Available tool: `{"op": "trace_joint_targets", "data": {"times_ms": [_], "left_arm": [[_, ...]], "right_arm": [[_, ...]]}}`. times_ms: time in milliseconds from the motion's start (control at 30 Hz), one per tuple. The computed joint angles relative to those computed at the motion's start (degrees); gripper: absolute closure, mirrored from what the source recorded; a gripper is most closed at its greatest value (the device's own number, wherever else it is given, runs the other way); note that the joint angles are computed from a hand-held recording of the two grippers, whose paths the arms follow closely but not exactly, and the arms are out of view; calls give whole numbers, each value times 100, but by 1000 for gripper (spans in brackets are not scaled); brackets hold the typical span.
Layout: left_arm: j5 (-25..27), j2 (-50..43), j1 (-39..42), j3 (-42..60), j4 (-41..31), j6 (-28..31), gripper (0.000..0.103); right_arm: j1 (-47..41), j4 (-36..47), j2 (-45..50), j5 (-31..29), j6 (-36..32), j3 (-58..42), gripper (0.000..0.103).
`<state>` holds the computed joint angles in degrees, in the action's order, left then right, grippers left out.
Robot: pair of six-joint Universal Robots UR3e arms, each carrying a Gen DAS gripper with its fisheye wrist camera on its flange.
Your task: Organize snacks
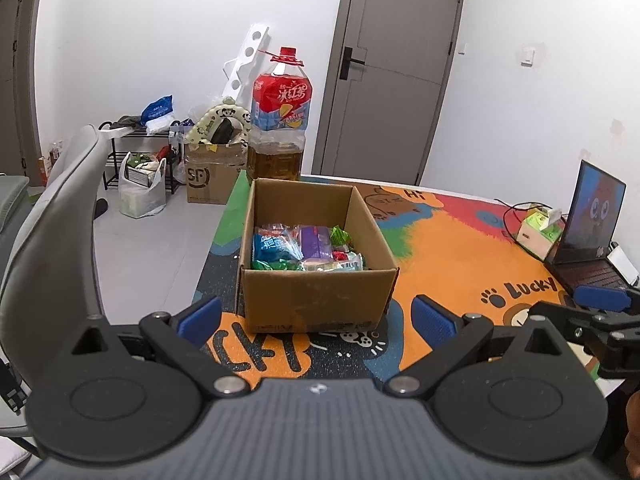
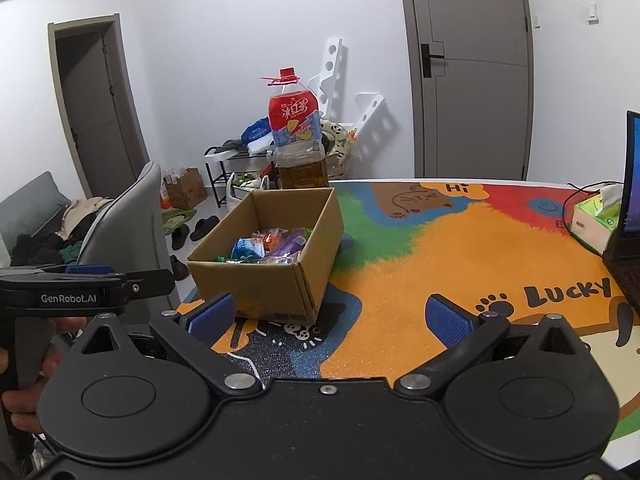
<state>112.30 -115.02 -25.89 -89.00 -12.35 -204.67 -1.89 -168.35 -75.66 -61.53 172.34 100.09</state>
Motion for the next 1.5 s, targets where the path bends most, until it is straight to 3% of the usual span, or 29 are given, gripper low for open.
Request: {"op": "trace_joint_targets", "data": {"times_ms": [1500], "left_arm": [[0, 43, -18, -68, 64, 59, 3]], "right_arm": [[-248, -117, -22, 231, 228, 124, 0]]}}
